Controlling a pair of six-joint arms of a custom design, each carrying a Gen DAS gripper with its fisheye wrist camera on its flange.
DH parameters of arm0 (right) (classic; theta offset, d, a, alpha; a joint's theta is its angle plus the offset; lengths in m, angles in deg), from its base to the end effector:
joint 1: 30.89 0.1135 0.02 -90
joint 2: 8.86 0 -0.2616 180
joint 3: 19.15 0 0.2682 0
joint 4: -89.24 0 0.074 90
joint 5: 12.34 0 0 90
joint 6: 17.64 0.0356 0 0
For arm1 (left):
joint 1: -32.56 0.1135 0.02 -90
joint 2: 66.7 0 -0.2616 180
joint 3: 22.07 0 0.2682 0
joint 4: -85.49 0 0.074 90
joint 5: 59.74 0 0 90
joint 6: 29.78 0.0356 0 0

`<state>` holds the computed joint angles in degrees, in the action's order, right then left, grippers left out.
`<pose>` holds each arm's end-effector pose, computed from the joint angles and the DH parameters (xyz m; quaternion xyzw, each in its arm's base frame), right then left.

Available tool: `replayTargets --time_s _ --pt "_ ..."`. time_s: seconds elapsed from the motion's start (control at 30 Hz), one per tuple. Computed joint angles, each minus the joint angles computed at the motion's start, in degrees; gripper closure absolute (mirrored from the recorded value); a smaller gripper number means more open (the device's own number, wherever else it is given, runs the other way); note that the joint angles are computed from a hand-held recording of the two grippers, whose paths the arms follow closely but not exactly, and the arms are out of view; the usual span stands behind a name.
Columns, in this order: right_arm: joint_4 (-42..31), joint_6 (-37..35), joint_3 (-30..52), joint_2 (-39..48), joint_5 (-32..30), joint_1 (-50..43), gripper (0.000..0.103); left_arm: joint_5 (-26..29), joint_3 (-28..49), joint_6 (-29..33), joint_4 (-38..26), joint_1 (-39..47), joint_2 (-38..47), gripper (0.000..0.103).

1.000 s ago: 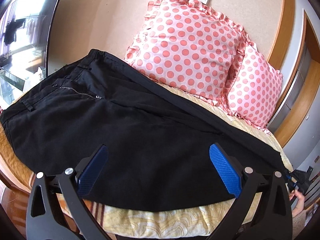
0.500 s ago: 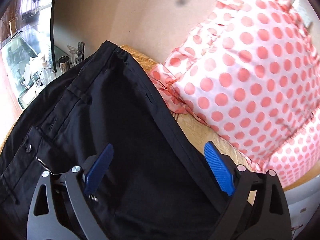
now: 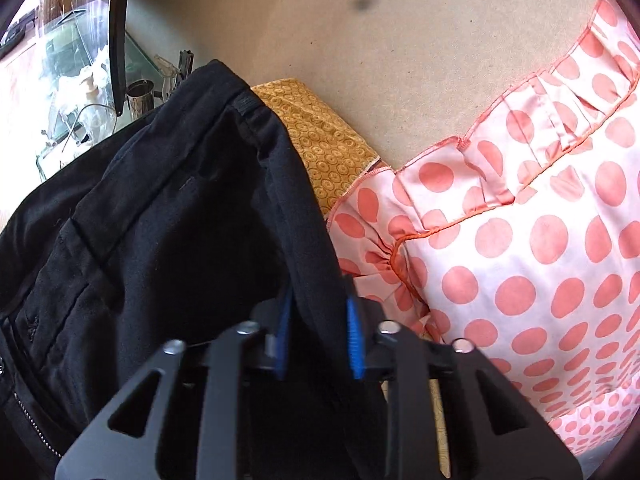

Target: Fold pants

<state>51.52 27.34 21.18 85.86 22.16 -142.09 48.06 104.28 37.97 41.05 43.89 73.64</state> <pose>-0.0429 -0.1917 0.0621 0.4903 0.7366 0.1119 0.4522 0.5298 0.0950 0.1237 -0.2343 0.9223 -0.1738 0.2534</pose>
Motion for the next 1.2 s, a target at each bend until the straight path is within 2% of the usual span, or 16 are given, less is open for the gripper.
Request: replayTargets --time_s 0.07,0.23,0.4,0.57,0.7,0.77,0.87,1.0,1.1,1.17,1.2 --pt "-0.31 -0.47 0.4 0.9 -0.63 -0.23 0.1 0.64 -3.19 0.01 1.89 0.81 -1.94 0.096" --pt "-3.36 -2.67 2.73 3.58 -2.3 -0.96 0.1 4.47 -17.27 1.35 9.33 4.19 -12.18 0.098" --pt "-4.88 -2.28 3.81 0.12 -5.26 -0.32 0.1 13.25 -35.27 7.03 14.91 10.64 -28.23 0.099" --pt "-7.43 0.51 6.83 -4.02 -8.48 0.36 0.1 22.65 -51.51 17.12 12.31 21.03 -45.99 0.099" --pt "-13.88 -3.17 10.81 -2.82 -10.38 -2.33 0.1 29.51 -63.17 29.76 7.17 33.05 -57.09 0.099" --pt "-15.57 -4.99 11.97 -1.31 -9.89 -3.62 0.1 32.8 -66.72 37.3 2.94 39.88 -58.09 0.099" --pt "-15.63 -6.38 12.78 1.97 -7.81 -4.98 0.1 33.76 -71.48 47.95 -0.42 48.56 -55.48 0.099" --pt "-11.86 -4.53 12.58 5.87 -4.48 -5.47 0.1 31.87 -76.45 52.58 7.46 53.35 -48.3 0.097" --pt "-10.97 -4.62 12.83 7.85 -3.23 -5.87 0.1 32.94 -75.63 53.37 7.92 56.07 -45.36 0.081" --pt "-12.08 -5.4 13.5 8.78 -3.23 -6.34 0.1 34.46 -74.29 51.59 7.86 57.5 -44.96 0.055" --pt "-12.38 -5.61 13.69 9.03 -3.31 -6.43 0.1 35.04 -73.79 49.54 8.78 57.9 -45.04 0.051"
